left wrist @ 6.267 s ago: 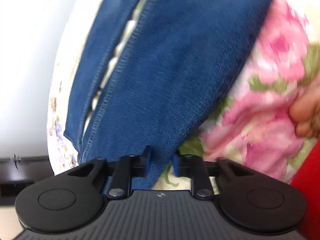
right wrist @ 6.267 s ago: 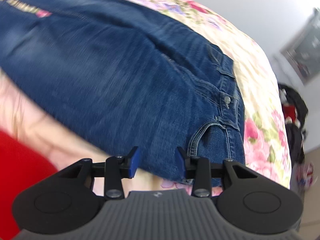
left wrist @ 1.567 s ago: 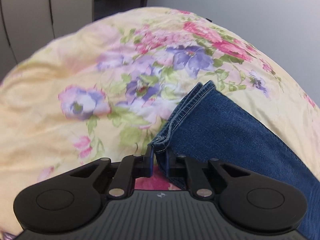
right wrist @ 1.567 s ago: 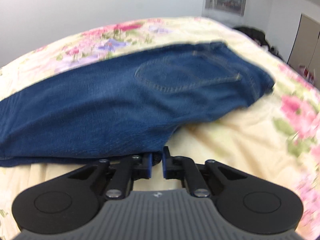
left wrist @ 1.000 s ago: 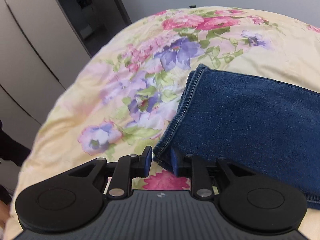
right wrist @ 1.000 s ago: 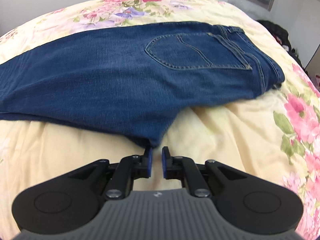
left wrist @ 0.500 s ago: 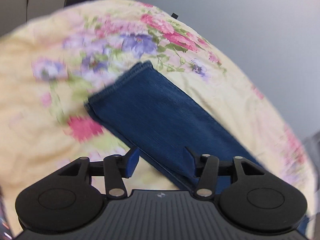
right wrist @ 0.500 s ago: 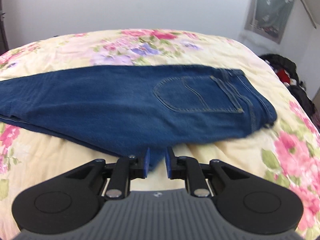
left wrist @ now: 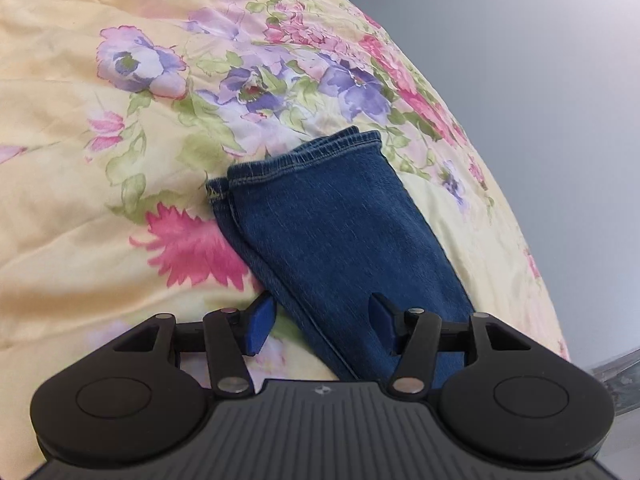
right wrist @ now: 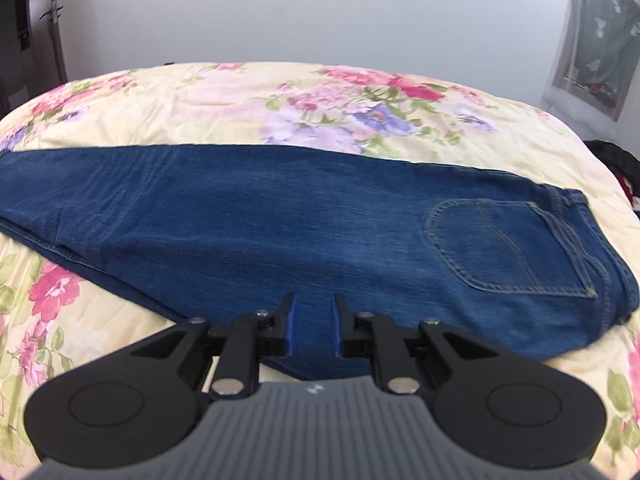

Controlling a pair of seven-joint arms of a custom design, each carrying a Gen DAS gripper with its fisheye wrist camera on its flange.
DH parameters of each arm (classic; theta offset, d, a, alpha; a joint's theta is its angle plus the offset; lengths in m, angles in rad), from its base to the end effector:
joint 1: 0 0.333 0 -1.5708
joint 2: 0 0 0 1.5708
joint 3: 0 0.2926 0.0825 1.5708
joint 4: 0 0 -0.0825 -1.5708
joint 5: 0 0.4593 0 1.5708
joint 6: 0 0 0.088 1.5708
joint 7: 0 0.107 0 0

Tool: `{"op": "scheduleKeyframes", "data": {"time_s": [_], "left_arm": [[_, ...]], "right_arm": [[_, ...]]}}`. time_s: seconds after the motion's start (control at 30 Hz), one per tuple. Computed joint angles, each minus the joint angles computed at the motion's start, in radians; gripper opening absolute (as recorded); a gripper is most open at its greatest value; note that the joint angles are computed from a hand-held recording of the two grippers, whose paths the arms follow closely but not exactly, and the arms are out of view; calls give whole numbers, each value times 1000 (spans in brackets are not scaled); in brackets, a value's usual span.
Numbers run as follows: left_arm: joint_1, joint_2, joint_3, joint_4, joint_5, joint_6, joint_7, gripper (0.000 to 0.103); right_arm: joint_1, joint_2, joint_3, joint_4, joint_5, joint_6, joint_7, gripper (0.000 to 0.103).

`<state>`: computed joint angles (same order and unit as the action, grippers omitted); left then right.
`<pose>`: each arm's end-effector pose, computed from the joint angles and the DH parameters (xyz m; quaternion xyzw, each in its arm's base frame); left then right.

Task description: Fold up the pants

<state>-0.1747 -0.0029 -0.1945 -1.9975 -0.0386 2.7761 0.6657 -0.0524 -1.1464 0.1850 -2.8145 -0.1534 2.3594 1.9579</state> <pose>0.6274 -0.2410 0.4981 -0.8103 0.4452 -0.3785 0.0434 0.3689 0.0414 0.5350 -0.5786 0.7307 -0.3049 0.1958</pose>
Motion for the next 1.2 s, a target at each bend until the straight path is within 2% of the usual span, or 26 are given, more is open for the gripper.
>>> {"op": "scheduleKeyframes", "data": {"time_s": [0.1, 0.13, 0.17, 0.23, 0.33, 0.47, 0.57, 0.63, 0.7, 0.73, 0.8, 0.93, 1.03, 1.2], "left_arm": [[2, 30, 4, 30, 130, -21, -80, 55], [2, 38, 7, 40, 183, -31, -113, 41], [-1, 44, 11, 55, 262, -61, -168, 34], [1, 51, 12, 69, 295, -81, -186, 18], [2, 60, 10, 86, 308, -108, -159, 14], [-2, 82, 9, 117, 343, -147, -139, 12], [-15, 93, 7, 149, 402, -201, -118, 17], [-31, 89, 6, 173, 482, -261, -112, 30], [-41, 73, 1, 182, 515, -317, -99, 44], [-44, 60, -2, 180, 523, -337, -90, 44], [-53, 36, -14, 179, 543, -371, -28, 44], [-79, -23, -44, 132, 637, -316, 149, 44], [-101, -39, -59, 107, 583, -227, 390, 44], [-144, -26, -85, 86, 536, -162, 730, 44]], "right_arm": [[-15, 104, 24, 44, -22, 54, 4, 11], [-21, 137, 28, 59, -29, 71, 9, 11], [-28, 170, 34, 74, -38, 80, 16, 11], [-37, 225, 41, 101, -50, 78, 36, 11], [-15, 267, 3, 107, -17, 31, 59, 11], [16, 205, -13, 47, -17, 6, 45, 10], [27, 186, -31, 49, -9, -28, 17, 10], [28, 151, -25, 47, -12, -32, 13, 12], [54, 99, -24, 20, -20, 13, -29, 15], [72, 89, -21, 15, -20, 33, -56, 23], [109, 97, -19, 13, -10, 77, -109, 26], [149, 180, 17, 37, -9, 189, -193, 26], [160, 258, 42, 68, 1, 260, -204, 26], [128, 350, 109, 114, -51, 327, -188, 26]]}}
